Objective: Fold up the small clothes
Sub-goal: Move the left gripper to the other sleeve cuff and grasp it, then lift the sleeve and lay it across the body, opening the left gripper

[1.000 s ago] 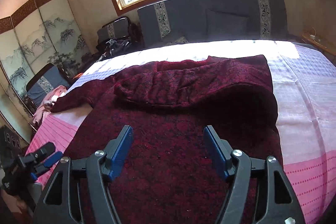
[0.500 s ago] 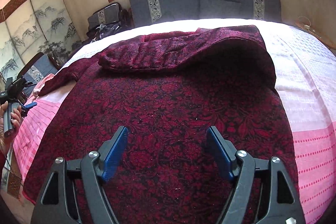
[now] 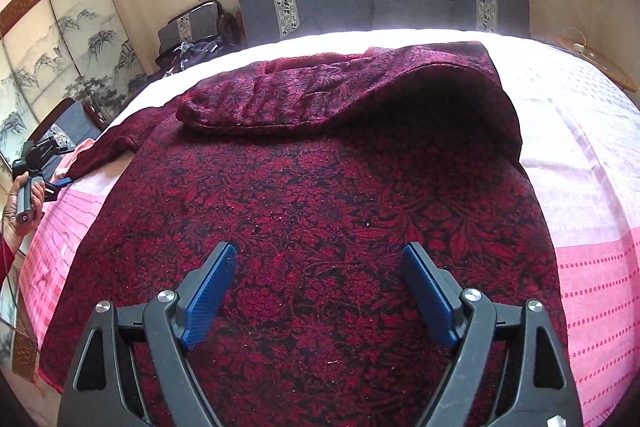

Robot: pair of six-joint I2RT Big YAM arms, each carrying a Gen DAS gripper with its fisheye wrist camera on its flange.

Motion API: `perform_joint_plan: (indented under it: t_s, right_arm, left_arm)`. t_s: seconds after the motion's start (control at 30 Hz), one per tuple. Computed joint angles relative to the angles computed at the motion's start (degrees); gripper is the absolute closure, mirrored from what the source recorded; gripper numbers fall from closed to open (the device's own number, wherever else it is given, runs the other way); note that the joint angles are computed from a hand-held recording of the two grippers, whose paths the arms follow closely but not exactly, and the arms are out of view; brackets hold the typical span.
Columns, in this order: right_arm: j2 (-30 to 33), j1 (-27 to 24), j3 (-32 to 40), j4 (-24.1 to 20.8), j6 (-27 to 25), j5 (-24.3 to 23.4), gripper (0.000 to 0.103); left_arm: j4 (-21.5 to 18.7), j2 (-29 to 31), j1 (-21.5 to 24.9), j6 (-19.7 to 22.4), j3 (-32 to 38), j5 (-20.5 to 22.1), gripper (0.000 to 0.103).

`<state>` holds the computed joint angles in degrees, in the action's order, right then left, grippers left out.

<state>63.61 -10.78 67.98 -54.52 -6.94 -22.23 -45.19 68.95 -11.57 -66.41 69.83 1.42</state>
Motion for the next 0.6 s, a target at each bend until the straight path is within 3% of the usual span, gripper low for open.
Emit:
perform_joint_plan:
  t_s: [0.03, 0.07, 0.1, 0.17, 0.27, 0.43, 0.6]
  right_arm:
    - [0.0, 0.0, 0.0, -0.1, 0.0, -0.1, 0.019]
    - [0.1, 0.0, 0.0, -0.1, 0.0, -0.1, 0.019]
    - [0.1, 0.0, 0.1, -0.2, 0.0, -0.1, 0.019]
    - [0.2, 0.0, 0.1, -0.2, 0.1, -0.2, 0.019]
    - [0.0, -0.6, -0.2, 0.4, 0.9, -1.1, 0.019]
    - [-0.6, -2.9, -1.1, 2.5, 3.8, -4.7, 0.019]
    - [-1.0, -4.5, -1.5, 4.0, 6.0, -7.5, 0.019]
  left_arm:
    - [0.6, 0.5, 0.5, -0.6, -0.6, 1.8, 0.092]
    - [4.0, -0.4, 0.6, -1.9, -2.6, 1.7, 0.092]
    - [4.8, -0.7, 0.2, -2.6, -3.1, 0.5, 0.092]
    - [4.2, -0.7, -1.6, -0.9, -2.1, -3.7, 0.092]
    - [6.8, -1.2, -6.0, 2.3, 0.9, -8.6, 0.092]
    - [2.9, 5.4, -15.9, 12.0, 17.0, -12.4, 0.092]
    - [-2.8, 18.3, -26.1, 19.5, 38.5, -12.7, 0.092]
